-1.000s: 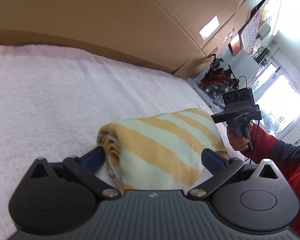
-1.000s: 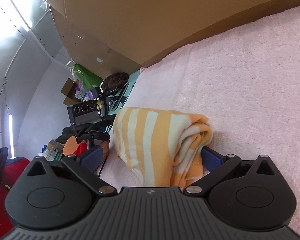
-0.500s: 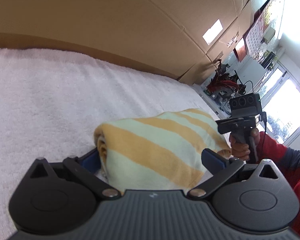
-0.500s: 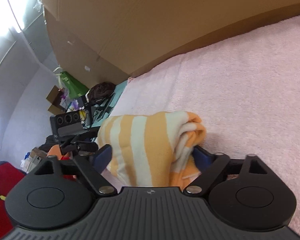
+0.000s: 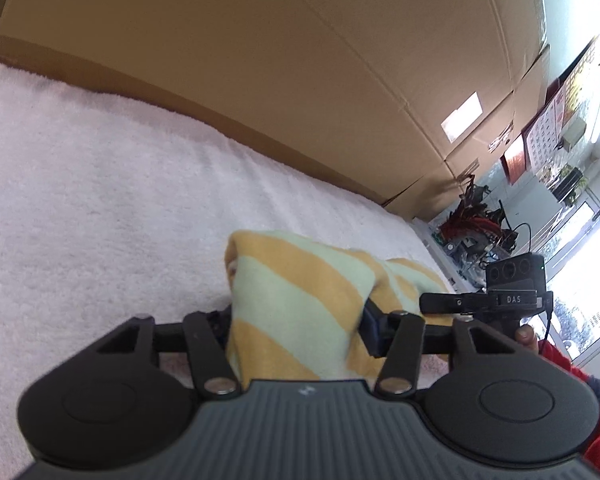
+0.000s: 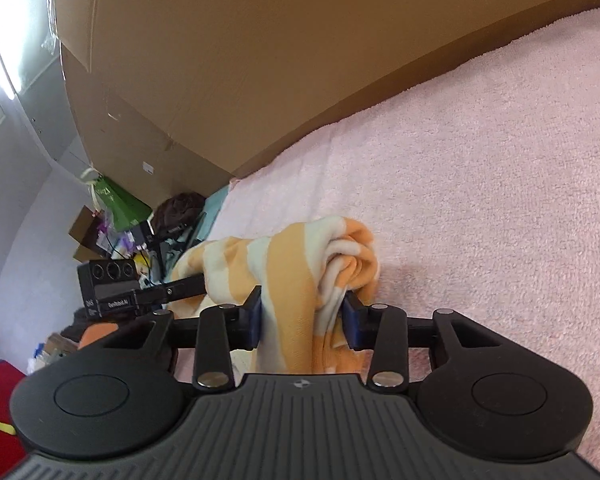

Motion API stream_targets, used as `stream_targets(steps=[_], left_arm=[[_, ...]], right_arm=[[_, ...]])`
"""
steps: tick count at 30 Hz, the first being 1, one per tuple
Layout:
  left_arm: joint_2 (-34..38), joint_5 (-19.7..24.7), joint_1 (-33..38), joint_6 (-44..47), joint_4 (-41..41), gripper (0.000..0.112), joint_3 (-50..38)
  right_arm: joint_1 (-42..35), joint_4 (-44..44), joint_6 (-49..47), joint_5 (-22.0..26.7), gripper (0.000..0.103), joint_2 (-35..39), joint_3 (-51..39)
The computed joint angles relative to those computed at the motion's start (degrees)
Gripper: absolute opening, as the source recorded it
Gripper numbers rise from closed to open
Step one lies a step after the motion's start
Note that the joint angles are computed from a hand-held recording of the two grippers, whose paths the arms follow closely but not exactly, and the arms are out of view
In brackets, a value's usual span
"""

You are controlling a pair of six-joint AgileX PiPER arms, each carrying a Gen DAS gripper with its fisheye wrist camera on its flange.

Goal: Fold clothes

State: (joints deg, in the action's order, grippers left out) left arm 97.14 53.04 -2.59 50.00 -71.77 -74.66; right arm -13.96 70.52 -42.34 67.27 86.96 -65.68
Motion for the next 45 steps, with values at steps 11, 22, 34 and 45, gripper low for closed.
stream_targets(steps=[11, 22, 34, 45], left_arm=[[13.08, 2.35, 4.50, -10.59, 11.83, 0.054, -28.41], [37.89, 12.62, 6.57, -22.89, 15.89, 0.066, -62.46], [14.33, -3.58, 8.40, -4.32, 20.94, 0.089, -29.49], [10.77, -34.07, -6.02, 19.20, 3.64, 0.051, -18.64]], right_arm=[[11.64, 4.00, 3.77, -11.90, 0.042, 15.84, -20.19], [12.71, -0.66, 8.18, -12.10, 0.041, 29.38, -34.98], [13.52, -9.93, 11.49, -17.76, 0.063, 21.04, -29.61], [22.29, 9.50, 4.01, -39.91, 0.040, 16.78, -21.44]])
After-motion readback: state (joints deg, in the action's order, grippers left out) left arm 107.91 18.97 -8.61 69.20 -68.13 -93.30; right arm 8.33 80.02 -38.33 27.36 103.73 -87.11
